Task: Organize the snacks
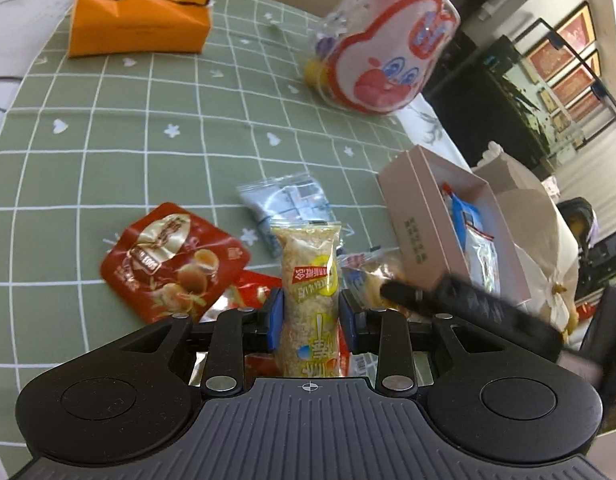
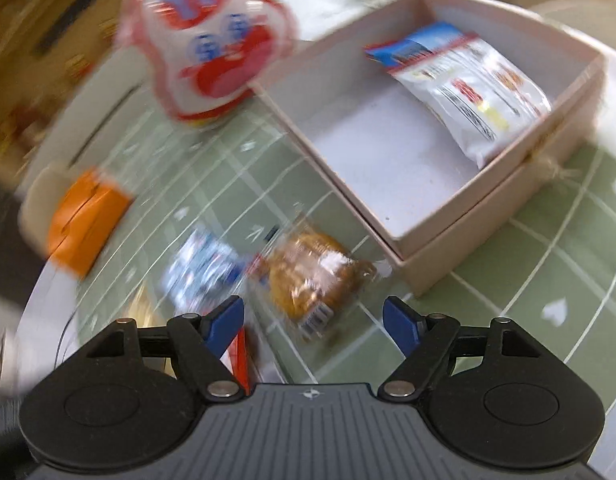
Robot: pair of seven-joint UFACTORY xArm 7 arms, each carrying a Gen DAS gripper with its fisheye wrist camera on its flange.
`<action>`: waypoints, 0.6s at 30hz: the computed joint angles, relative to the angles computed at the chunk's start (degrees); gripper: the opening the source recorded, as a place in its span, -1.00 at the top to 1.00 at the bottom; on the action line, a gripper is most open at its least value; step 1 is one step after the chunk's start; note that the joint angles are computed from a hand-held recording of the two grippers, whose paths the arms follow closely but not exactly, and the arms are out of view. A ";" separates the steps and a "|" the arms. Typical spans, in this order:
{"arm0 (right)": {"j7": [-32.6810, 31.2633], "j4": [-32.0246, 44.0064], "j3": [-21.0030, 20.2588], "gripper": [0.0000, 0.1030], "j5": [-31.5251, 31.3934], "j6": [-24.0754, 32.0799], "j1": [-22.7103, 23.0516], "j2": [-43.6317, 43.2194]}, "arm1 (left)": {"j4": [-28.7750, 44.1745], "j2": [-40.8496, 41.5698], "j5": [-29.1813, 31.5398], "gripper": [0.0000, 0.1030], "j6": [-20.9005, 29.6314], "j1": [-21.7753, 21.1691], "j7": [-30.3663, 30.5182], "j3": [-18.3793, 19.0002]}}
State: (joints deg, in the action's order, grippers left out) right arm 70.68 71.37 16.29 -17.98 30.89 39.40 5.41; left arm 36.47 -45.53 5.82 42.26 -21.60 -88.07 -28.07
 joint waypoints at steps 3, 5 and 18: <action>2.68 3.89 -0.39 0.24 -3.04 4.52 1.26 2.17 | -1.15 -0.75 -0.50 0.34 -1.40 -0.89 0.74 0.97; 1.80 2.19 -0.39 0.41 -1.41 3.42 0.87 0.81 | -2.18 -0.92 -1.24 0.34 -3.05 -1.64 1.61 1.85; -7.59 -26.68 3.06 0.99 12.13 6.26 -7.38 -29.30 | 4.01 14.44 -0.87 0.34 -15.84 -3.49 9.39 1.35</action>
